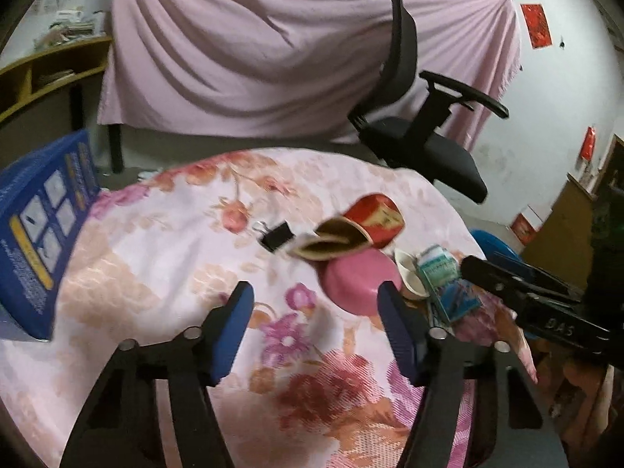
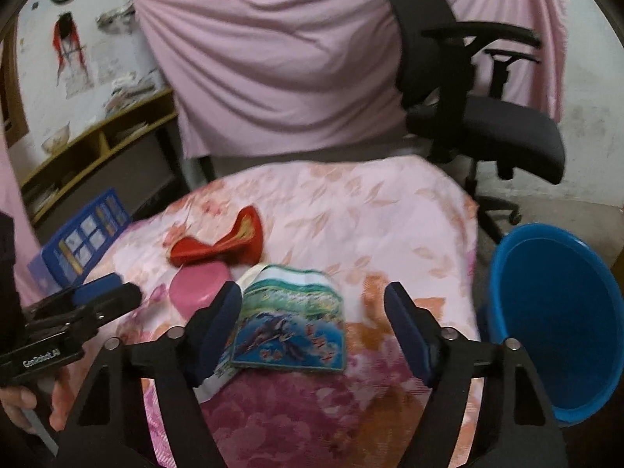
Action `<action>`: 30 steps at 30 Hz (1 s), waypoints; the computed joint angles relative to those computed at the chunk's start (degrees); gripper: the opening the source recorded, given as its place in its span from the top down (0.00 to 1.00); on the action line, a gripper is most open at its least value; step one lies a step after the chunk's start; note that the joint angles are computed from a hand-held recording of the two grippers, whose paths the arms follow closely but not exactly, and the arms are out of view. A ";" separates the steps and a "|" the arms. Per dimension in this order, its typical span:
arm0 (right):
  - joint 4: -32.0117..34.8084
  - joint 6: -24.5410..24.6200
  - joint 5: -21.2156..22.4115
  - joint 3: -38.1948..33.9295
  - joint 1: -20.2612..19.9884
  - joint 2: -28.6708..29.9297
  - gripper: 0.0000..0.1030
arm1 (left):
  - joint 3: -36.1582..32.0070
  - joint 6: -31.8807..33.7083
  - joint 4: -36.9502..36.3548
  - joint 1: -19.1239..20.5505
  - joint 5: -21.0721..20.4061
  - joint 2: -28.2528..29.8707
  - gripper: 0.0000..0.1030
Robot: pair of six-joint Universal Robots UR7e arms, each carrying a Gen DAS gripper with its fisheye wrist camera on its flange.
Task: Collect trash
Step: 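Grasp the pink round lid with the left gripper while the right grasps the green packet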
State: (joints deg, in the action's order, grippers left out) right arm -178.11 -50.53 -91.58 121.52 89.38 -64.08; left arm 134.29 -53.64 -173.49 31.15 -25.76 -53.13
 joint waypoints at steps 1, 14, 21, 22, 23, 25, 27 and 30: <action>1.27 0.04 -0.63 -0.43 0.18 0.24 0.28 | -0.32 0.09 0.88 0.13 -0.64 -0.02 0.46; 10.99 2.04 -2.93 -3.08 0.15 0.60 0.53 | -4.04 2.31 4.66 3.40 -6.50 0.06 0.47; 15.26 2.87 0.85 -3.61 -1.86 -1.79 0.60 | -8.08 3.99 7.49 4.65 -6.15 2.19 0.47; 15.64 3.02 1.31 -3.69 -2.17 -2.12 0.60 | -8.63 4.08 7.78 4.82 -6.02 2.58 0.47; 15.98 3.10 1.60 -3.79 -2.39 -2.32 0.60 | -9.22 3.84 8.51 5.01 -5.86 2.82 0.47; 17.00 3.21 2.58 -4.03 -2.87 -2.84 0.60 | -10.18 2.76 9.89 5.52 -5.77 3.12 0.47; 17.67 2.99 3.35 -4.21 -3.44 -3.36 0.60 | -10.78 1.42 10.69 6.01 -5.80 3.27 0.47; 17.95 2.57 3.98 -4.30 -4.18 -4.02 0.60 | -11.04 0.41 11.29 6.12 -5.46 3.36 0.47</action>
State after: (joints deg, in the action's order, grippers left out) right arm -160.16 -47.96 -87.60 117.22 85.20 -68.09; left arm 123.25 -53.23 -162.19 37.27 -31.22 -49.76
